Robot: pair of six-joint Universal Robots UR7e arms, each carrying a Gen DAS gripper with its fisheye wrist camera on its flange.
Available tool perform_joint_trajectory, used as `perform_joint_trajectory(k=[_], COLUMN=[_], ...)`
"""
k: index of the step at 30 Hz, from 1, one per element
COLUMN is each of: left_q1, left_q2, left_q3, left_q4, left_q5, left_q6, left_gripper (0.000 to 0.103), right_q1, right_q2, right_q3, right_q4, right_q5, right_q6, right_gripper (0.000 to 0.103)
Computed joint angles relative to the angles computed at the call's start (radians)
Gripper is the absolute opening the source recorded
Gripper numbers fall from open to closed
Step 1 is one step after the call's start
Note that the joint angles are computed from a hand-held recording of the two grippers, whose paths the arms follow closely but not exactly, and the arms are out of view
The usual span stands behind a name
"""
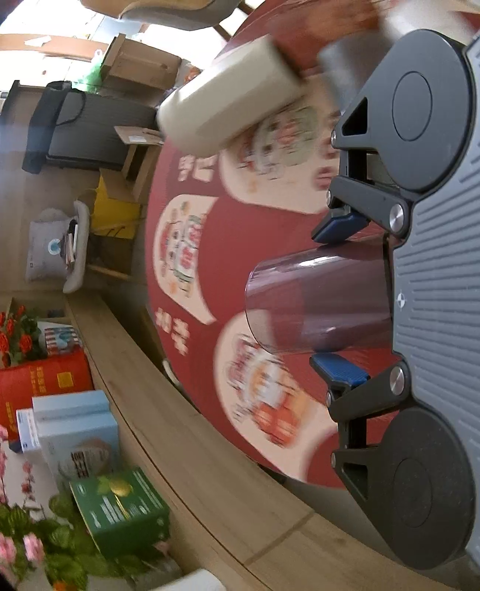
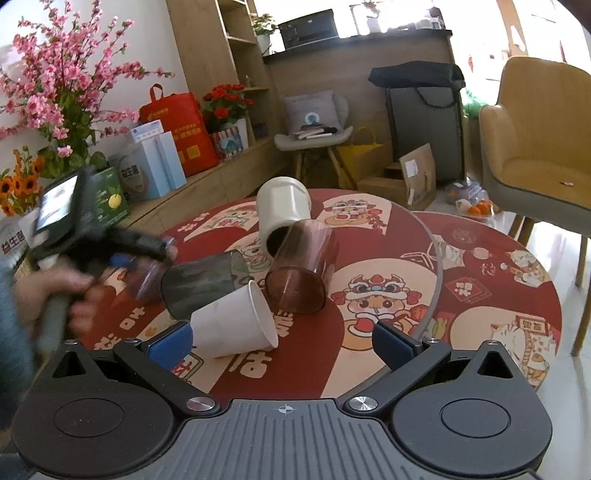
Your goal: Flip cup upright
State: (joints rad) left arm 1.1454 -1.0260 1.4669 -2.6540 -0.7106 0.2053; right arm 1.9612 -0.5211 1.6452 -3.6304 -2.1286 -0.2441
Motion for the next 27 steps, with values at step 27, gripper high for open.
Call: perform_joint_trajectory(k=[27], left_q1=[-0.002], left_q2=[-0.306], left_q3=[0.281], left_q4=[-0.112], left_q5=[-0.097], left_q6=[-0.152], left_gripper=[0.099], right_q1=[0.085], right_q2=[0.110], right_q3=[-0.103], right_q4=[0.060], right_q5=[-0.141], right_q6=[-0.069], right_gripper=[0.103])
